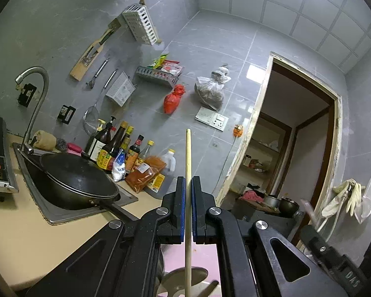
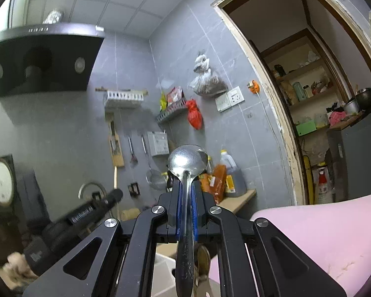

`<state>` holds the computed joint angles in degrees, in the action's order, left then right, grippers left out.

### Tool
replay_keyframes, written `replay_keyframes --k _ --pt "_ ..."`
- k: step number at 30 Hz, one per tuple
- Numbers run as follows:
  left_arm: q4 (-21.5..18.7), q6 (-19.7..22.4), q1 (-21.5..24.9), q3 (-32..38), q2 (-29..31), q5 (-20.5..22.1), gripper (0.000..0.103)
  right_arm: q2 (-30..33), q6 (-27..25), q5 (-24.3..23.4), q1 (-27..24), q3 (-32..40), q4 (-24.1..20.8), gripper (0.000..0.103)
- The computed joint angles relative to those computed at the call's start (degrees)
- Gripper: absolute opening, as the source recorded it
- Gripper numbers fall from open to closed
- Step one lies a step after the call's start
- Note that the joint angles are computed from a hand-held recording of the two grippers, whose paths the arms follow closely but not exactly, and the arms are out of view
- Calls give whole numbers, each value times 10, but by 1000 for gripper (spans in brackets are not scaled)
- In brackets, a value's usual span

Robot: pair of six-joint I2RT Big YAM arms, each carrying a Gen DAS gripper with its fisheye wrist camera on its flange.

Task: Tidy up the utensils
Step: 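Lower the chopstick into the holder with the left tool while the right tool lowers the spoon in, then open the left tool over the holder while the right tool releases the spoon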

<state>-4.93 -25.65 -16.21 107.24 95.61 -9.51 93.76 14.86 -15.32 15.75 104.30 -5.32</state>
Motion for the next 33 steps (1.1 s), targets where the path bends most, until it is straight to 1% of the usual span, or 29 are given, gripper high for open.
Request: replay_keyframes --k 3,6,13,27,29,33 --pt "-3 1 2 0 1 20 2 -1 -9 4 2 -7 -7 5" --pt "-3 1 3 -5 0 23 2 -4 -22 9 3 -16 -15 5" --pt "-6 1 6 -21 -9 35 2 -7 -28 8 5 -26 -19 5" --pt "3 39 -2 -32 -16 42 3 -6 -16 5 2 -26 -20 6" --pt "2 38 -2 -31 -15 45 3 -6 -13 4 1 -26 -20 9" --pt "-1 37 -2 -30 -15 49 6 -5 -10 4 1 -27 -17 20"
